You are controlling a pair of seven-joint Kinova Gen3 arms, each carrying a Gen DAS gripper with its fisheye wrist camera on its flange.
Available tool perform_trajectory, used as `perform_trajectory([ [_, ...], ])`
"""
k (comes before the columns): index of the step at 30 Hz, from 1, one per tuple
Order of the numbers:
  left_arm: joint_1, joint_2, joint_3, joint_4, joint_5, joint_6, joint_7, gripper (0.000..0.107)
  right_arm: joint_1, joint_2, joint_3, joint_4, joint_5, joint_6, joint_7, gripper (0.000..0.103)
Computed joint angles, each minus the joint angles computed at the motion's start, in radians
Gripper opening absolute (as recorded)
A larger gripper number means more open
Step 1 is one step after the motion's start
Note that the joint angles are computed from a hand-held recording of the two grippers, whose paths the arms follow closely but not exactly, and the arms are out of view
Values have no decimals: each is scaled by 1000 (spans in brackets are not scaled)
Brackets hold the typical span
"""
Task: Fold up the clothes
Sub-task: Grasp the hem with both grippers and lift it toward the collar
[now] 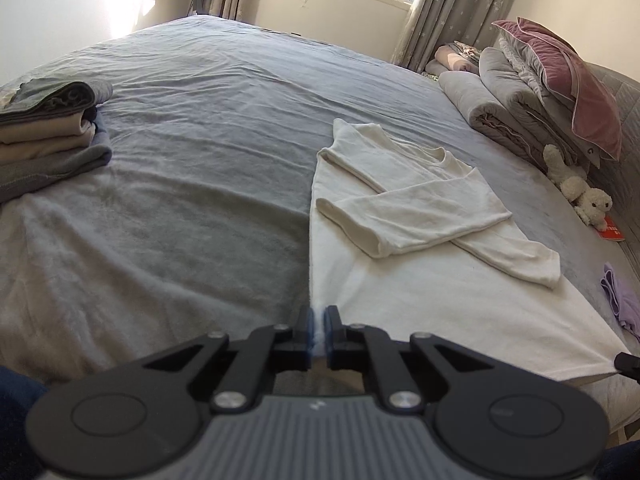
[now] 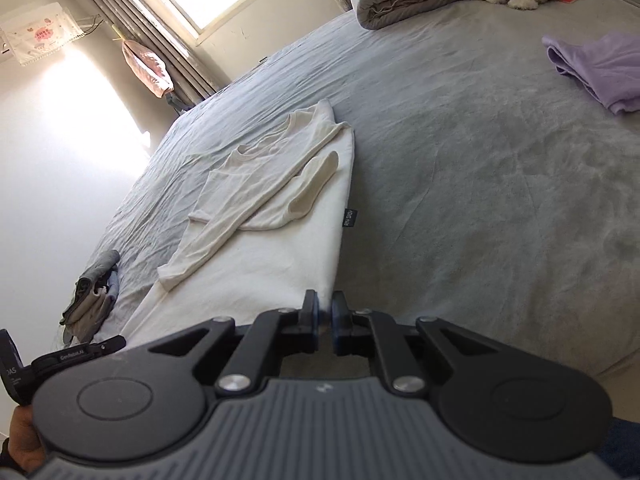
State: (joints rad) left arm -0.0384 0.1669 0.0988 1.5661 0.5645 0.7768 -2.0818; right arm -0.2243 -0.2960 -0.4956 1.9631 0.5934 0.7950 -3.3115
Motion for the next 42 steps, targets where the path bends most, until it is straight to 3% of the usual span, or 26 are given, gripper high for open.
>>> perform_trajectory([
  [7,72,44,-8,-22,-183,-7,116,6,-71,101,74,-76,-80,97,124,9],
  [10,87,38,2,-7,-229,-36,122,6,-104,101,104,-70,-79,92,128,9],
  [13,77,28,9,5,-221,-43,110,6,-111,89,113,-54,-73,80,116,10],
  [18,75,31,11,7,-218,-36,110,7,-137,119,103,-81,-48,148,108,13],
  [31,58,60,13,-38,-190,30,134,7,-182,130,104,-73,45,140,52,13],
  [38,21,105,11,-150,-134,160,192,6,-186,117,61,-39,249,124,-127,12],
  [42,24,131,13,-232,-120,189,248,6,-181,131,89,-51,313,106,-162,11],
])
